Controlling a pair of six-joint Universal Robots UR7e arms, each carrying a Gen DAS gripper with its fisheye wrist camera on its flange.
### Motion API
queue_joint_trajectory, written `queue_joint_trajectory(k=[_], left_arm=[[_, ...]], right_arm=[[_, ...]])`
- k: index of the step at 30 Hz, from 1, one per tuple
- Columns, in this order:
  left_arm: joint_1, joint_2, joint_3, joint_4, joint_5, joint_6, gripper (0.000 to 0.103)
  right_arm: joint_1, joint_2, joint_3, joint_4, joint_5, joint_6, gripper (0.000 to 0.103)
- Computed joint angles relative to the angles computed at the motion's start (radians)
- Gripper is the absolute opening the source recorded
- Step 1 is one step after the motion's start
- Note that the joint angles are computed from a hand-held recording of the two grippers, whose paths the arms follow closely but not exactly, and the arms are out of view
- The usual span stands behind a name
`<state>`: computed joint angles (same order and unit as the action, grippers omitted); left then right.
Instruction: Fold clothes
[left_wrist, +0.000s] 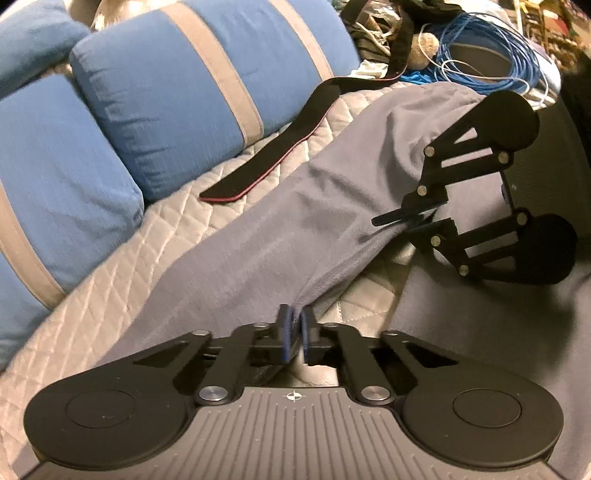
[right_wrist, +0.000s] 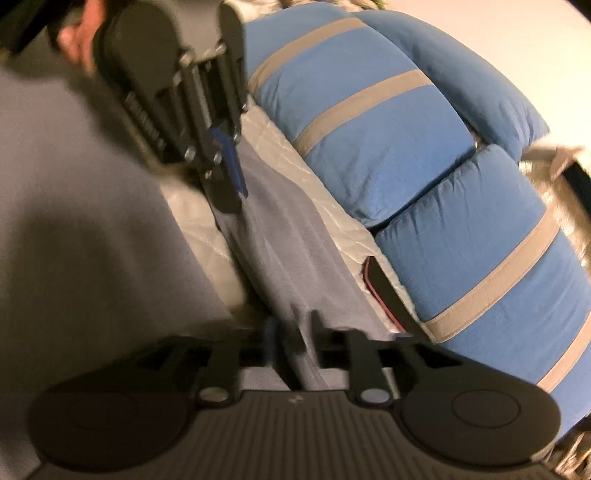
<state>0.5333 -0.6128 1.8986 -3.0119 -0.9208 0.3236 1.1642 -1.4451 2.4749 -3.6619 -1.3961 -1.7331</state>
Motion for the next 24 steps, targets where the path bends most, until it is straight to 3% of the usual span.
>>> queue_joint_trajectory(k=[3, 5, 11, 16, 24], left_arm=[[-0.008, 0.004, 0.015, -0.048, 0.012, 0.035, 0.004], [-0.015, 0.007, 0.027, -0.089, 0.024, 0.061, 0.003], [-0.041, 0.029, 0.05, -0.209, 0.074, 0.159, 0.003], [-0.054, 0.043, 0.059, -0.243, 0.096, 0.223, 0.003], [-0.057, 0.042, 0.065, -0.257, 0.091, 0.251, 0.003]], right_arm=[[0.001, -0.056, -0.006, 0.124, 0.041, 0.092, 0.071], [0.012, -0.083, -0.023, 0.216, 0.045, 0.17, 0.071], [0.039, -0.075, -0.08, 0.322, 0.037, 0.385, 0.069], [0.054, -0.061, -0.121, 0.382, 0.008, 0.503, 0.055], [0.073, -0.002, -0.131, 0.276, -0.066, 0.505, 0.034]])
